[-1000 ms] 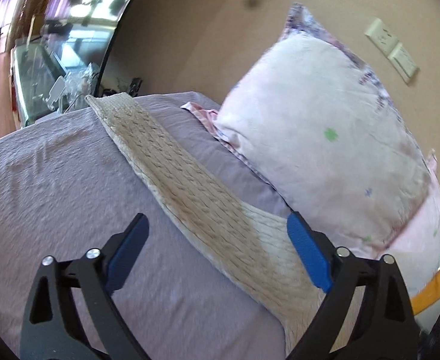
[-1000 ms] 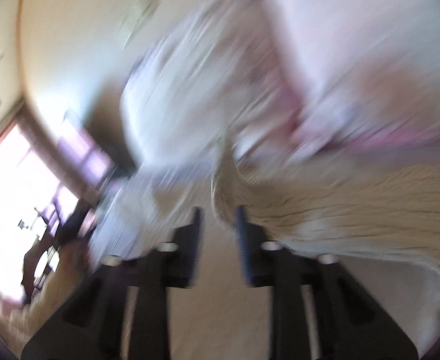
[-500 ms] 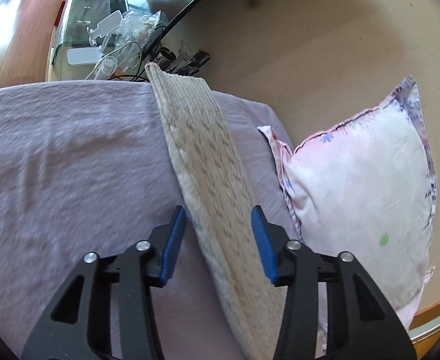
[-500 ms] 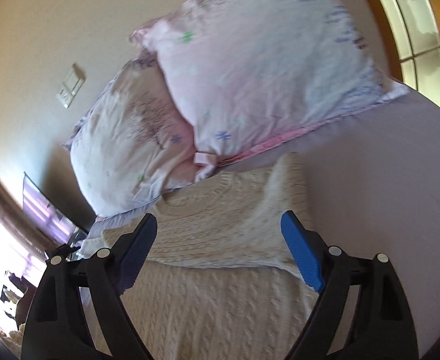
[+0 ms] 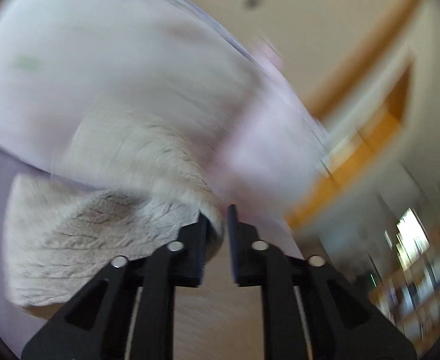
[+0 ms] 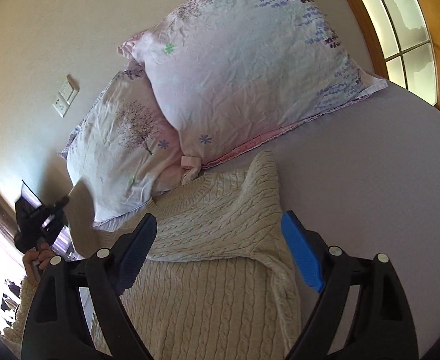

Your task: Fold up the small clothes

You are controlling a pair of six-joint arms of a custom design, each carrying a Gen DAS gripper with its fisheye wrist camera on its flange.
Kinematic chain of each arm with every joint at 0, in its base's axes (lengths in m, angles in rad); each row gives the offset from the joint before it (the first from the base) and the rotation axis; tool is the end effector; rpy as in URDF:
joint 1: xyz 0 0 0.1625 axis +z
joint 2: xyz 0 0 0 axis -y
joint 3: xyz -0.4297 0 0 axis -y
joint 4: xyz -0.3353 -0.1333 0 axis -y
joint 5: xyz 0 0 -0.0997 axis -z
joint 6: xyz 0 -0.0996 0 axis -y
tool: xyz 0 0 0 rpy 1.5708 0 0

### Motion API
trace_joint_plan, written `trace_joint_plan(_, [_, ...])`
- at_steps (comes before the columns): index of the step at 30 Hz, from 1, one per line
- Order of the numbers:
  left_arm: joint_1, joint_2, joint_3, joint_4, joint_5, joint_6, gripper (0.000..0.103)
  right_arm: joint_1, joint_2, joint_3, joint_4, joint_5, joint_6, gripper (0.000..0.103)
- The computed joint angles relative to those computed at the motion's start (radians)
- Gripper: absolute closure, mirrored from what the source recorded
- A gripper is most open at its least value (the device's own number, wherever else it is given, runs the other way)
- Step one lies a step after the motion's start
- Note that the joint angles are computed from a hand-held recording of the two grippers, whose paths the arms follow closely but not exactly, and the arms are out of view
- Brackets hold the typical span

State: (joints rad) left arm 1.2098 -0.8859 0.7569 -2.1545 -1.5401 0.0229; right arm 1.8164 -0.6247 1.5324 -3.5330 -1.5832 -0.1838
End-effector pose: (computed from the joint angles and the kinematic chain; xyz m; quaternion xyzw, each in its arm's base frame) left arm -0.1355 -0.7450 0.5283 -0.1735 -0.9209 0.3463 0.0445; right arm 0.2961 -0.6379 0.1871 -0.1811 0.8450 -0.5031 0.0102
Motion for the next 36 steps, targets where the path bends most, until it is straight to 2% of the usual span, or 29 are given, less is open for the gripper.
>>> trace_joint_plan(1, [-0.018,0.002,0.023,0.057,-0.042,0.028,0.063,-0.001,-0.011,0.017,0.009,0.008,-0.005,0.016])
trace_joint_plan(2, [-0.039,-0.015,0.084,0.098,-0.063,0.058,0.06,-0.006,-0.027,0.045,0.02,0.028,-0.013,0.016])
trace_joint_plan(6, [-0.052,-0.162,0.335,0.039,-0.049,0.102,0.041,-0.038,-0.108,0.196,0.025,0.095,-0.07,0.011])
trace_joint_plan(8, [-0.047,-0.278,0.474,0.002,-0.001,0.114,0.038,-0.058,-0.141,0.261,0.036,0.123,-0.091,0.011])
trace_joint_plan(11, [-0.038,-0.421,0.621,-0.033,0.073,0.105,0.032,-0.103,-0.198,0.372,0.077,0.191,-0.113,0.011])
trace_joint_plan(14, [0.005,-0.572,0.779,-0.025,0.072,0.044,0.028,-0.166,-0.244,0.477,0.142,0.275,-0.115,0.011])
trace_joint_plan(16, [0.038,-0.63,0.854,-0.019,0.075,0.003,0.025,-0.196,-0.258,0.52,0.179,0.304,-0.13,0.011])
trace_joint_plan(18, [0.058,-0.66,0.9,-0.01,0.075,-0.033,0.025,-0.222,-0.258,0.544,0.212,0.317,-0.123,0.011])
trace_joint_plan(19, [0.073,-0.672,0.922,-0.011,0.074,-0.048,0.025,-0.245,-0.248,0.549,0.241,0.351,-0.114,0.012])
trace_joint_plan(23, [0.123,-0.65,0.977,-0.069,-0.001,-0.074,0.025,-0.288,-0.183,0.525,0.267,0.447,-0.098,0.016])
trace_joint_plan(25, [0.127,-0.632,0.994,-0.092,-0.016,-0.067,0.025,-0.301,-0.147,0.5,0.296,0.496,-0.097,0.021])
trace_joint_plan(26, [0.134,-0.625,1.0,-0.108,-0.032,-0.068,0.025,-0.302,-0.131,0.489,0.306,0.51,-0.103,0.028])
trace_joint_plan(28, [0.142,-0.602,1.001,-0.138,-0.057,-0.087,0.031,-0.299,-0.112,0.473,0.323,0.528,-0.12,0.048])
trace_joint_plan(29, [0.151,-0.59,1.004,-0.164,-0.083,-0.1,0.037,-0.297,-0.108,0.472,0.325,0.533,-0.141,0.071])
trace_joint_plan(30, [0.158,-0.583,1.002,-0.168,-0.103,-0.11,0.063,-0.291,-0.107,0.476,0.316,0.529,-0.156,0.089])
trace_joint_plan(31, [0.164,-0.571,0.992,-0.159,-0.12,-0.119,0.091,-0.289,-0.112,0.487,0.302,0.543,-0.178,0.09])
trace_joint_plan(32, [0.16,-0.564,0.983,-0.145,-0.116,-0.126,0.096,-0.287,-0.12,0.496,0.292,0.561,-0.191,0.093])
trace_joint_plan(34, [0.149,-0.566,0.975,-0.136,-0.115,-0.124,0.097,-0.276,-0.141,0.51,0.258,0.608,-0.219,0.093])
trace_joint_plan(36, [0.142,-0.565,0.959,-0.162,-0.156,-0.122,0.097,-0.244,-0.169,0.494,0.229,0.644,-0.23,0.093])
